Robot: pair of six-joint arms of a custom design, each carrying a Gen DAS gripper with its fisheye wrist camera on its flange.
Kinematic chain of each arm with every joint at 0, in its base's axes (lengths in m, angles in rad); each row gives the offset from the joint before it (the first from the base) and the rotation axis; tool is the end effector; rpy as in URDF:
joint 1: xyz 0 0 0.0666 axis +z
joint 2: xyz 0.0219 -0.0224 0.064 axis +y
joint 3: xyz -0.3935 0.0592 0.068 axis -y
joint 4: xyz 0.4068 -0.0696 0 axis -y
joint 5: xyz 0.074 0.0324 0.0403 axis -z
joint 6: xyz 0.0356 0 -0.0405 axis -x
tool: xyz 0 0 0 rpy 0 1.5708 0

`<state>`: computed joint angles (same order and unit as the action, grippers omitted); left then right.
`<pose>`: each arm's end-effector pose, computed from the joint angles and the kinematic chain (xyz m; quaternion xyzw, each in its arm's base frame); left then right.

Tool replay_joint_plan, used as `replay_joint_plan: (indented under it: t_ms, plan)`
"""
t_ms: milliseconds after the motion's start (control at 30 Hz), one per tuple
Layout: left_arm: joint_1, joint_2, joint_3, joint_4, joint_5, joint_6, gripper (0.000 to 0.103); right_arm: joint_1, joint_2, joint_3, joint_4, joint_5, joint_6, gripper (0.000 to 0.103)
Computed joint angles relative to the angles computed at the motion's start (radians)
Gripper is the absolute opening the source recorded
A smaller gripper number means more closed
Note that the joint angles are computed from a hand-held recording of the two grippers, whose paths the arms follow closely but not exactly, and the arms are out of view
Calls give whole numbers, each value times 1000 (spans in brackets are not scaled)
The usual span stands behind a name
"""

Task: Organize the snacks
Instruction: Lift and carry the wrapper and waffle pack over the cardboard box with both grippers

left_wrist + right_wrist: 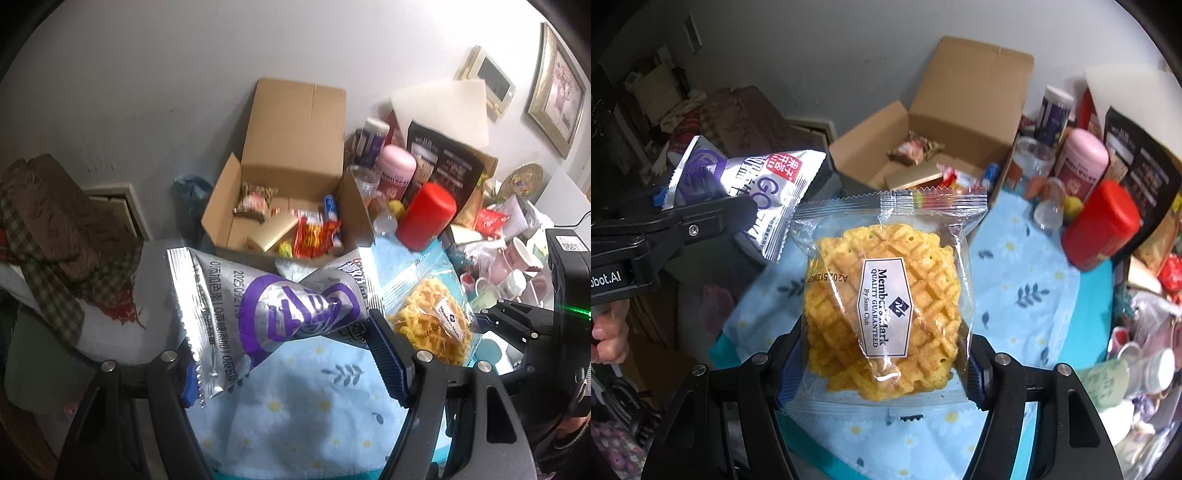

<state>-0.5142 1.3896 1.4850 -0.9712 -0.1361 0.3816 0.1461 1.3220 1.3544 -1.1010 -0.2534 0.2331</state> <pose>0.4311 -0.2384 0.4846 0.0390 0.9375 -0.0895 0.3339 0.4435 0.0739 0.4467 -0.2119 0.9377 0.1116 0.2516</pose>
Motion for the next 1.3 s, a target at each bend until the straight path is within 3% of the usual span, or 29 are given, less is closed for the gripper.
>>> replay_joint_plan:
  t_ms: [733,1300]
  plan:
    - [90,130,262,50,14,-126,74,10,170,310,32,5,-36,70]
    - [149,369,550,22,46,-216,74,-7,420,628,-11,29,-41,70]
